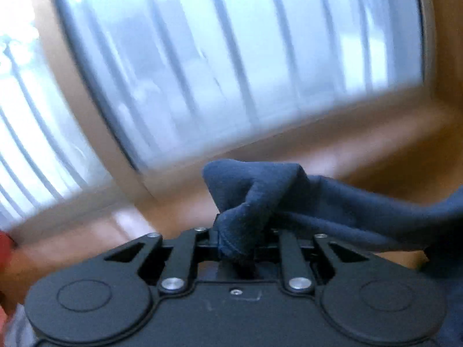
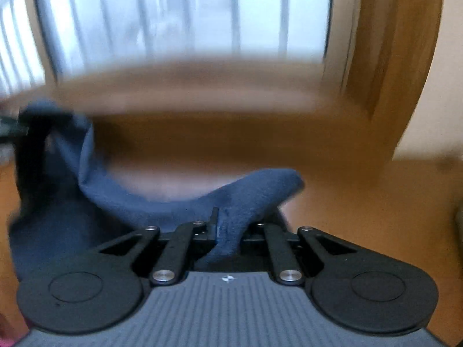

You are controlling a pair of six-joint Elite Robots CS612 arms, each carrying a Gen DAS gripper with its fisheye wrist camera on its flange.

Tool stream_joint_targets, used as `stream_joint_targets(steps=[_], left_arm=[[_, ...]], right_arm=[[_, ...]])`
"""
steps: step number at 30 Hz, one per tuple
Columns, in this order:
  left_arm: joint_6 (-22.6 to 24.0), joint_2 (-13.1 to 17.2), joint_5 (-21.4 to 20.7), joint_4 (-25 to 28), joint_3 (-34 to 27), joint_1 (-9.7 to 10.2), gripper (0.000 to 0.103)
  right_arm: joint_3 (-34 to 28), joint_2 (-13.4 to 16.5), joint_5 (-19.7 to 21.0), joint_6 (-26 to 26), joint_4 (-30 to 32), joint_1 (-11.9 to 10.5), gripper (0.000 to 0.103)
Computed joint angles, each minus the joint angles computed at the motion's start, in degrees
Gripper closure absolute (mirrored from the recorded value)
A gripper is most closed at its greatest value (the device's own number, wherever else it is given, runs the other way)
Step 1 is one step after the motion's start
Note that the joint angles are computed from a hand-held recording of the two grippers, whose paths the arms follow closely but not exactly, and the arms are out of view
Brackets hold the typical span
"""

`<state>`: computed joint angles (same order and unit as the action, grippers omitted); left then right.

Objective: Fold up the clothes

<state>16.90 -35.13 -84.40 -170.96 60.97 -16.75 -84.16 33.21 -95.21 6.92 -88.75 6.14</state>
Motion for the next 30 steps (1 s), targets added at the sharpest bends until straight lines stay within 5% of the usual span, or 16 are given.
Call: stream_joint_targets(steps=[4, 8, 10, 14, 19, 21, 24, 30], left_arm=[[-0.9, -2.7, 1.8, -9.0, 1.9, 1.13, 0.087], [-3.1, -5.6, 4.5, -11.3, 5.4, 2.67, 0.084], [-5.3, -6.4, 7.0, -8.9, 7.2, 3.4, 0.082], [-8.8, -6.8, 10.8, 1.7, 10.6, 4.39, 0.078], [-18.3, -7.3, 7.0, 14.9, 14.5, 5.84, 0.063], [-19.7, -8.0, 7.3, 15.6, 17.0, 5.63, 0.062], [-20.4, -9.8, 7.0, 14.4, 20.7, 5.27, 0.058], [-13.7, -13.3, 1.8, 7.6, 26.1, 3.83, 0.045]], right_arm=[[0.3, -1.8, -5.4, -7.8, -13.3, 1.3, 0.094], [-3.1, -1.1, -5.1, -13.0, -21.0, 2.7, 0.093], [-6.1, 0.1, -1.8, -13.8, -17.9, 3.2, 0.092], [-10.8, 2.6, 6.8, -15.6, 0.1, 4.3, 0.09], [-10.1, 3.1, 14.0, -11.6, 23.9, 4.6, 0.086], [-10.4, 3.1, 14.2, -12.1, 26.5, 4.6, 0.076], [-12.5, 3.1, 14.1, -12.9, 26.3, 4.2, 0.028], [-11.3, 2.6, 9.7, -7.2, 18.8, 2.8, 0.022]])
